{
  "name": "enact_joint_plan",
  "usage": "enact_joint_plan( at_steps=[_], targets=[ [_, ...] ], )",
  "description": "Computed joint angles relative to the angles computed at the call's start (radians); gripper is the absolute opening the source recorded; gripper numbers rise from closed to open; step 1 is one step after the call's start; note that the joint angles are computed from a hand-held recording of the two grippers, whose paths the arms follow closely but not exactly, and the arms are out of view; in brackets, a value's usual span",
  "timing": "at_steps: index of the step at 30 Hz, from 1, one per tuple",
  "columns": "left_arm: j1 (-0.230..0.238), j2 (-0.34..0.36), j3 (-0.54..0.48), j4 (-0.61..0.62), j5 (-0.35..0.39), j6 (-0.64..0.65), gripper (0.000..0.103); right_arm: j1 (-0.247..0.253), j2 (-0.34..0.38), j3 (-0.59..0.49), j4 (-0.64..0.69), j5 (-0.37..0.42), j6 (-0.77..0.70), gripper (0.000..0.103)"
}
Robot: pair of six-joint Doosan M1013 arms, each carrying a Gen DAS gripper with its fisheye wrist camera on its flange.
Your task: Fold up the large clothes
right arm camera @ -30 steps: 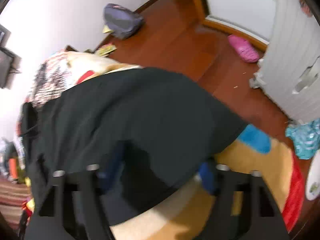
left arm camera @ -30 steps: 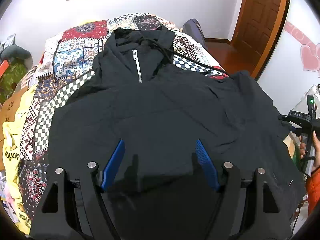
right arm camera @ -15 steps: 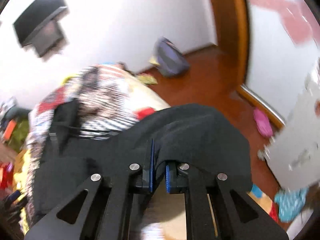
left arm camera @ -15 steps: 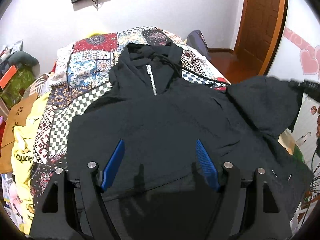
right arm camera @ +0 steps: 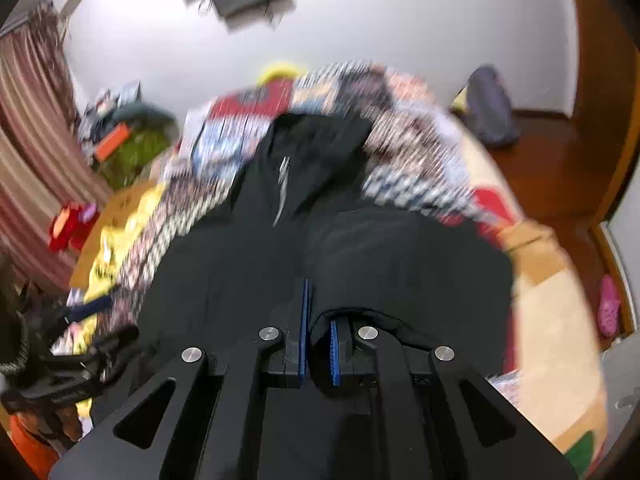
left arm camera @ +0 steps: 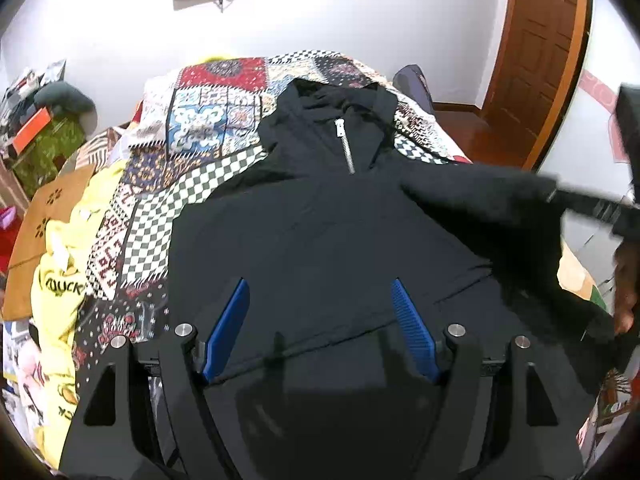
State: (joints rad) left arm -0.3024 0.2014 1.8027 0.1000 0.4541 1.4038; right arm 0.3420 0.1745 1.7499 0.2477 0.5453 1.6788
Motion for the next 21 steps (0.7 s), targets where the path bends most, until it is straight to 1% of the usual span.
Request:
enact_joint_plan(
  at_steps=[2, 5, 8, 10, 11, 12, 14, 16, 19, 21],
  targets=[
    [0.007, -0.003, 0.007, -0.016, 0.005, 0.013, 0.072, 0.012, 0.020, -0.010, 0.027, 0.040, -0.027, 0.008],
    [0.011, -0.006, 0.017, -0.014, 0.013, 0.016, 0.072, 0.039, 0.045, -0.019, -0.023, 0.084, 0.003, 0.012],
    [0.014, -0.009, 0.025, -0.028, 0.017, 0.027, 0.072, 0.051, 0.054, -0.031, -0.075, 0.118, 0.045, 0.014],
    [0.014, -0.012, 0.030, -0.039, 0.017, 0.033, 0.072, 0.049, 0.049, -0.034, -0.076, 0.146, 0.043, 0.023],
    [0.014, -0.014, 0.033, -0.043, 0.016, 0.035, 0.072, 0.050, 0.047, -0.038, -0.089, 0.163, 0.056, 0.035],
    [0.013, -0.015, 0.034, -0.047, 0.014, 0.037, 0.072, 0.052, 0.046, -0.040, -0.107, 0.175, 0.072, 0.053],
    [0.011, -0.019, 0.035, -0.050, 0.012, 0.041, 0.072, 0.063, 0.034, -0.036, -0.178, 0.178, 0.132, 0.070],
    [0.007, -0.021, 0.033, -0.047, 0.011, 0.039, 0.072, 0.071, 0.024, -0.029, -0.206, 0.166, 0.147, 0.071],
    [0.002, -0.022, 0.028, -0.044, 0.010, 0.036, 0.072, 0.062, 0.000, -0.016, -0.208, 0.165, 0.133, 0.071],
    [-0.003, -0.023, 0.026, -0.043, 0.008, 0.034, 0.072, 0.057, -0.017, -0.006, -0.237, 0.152, 0.159, 0.072]
  ],
)
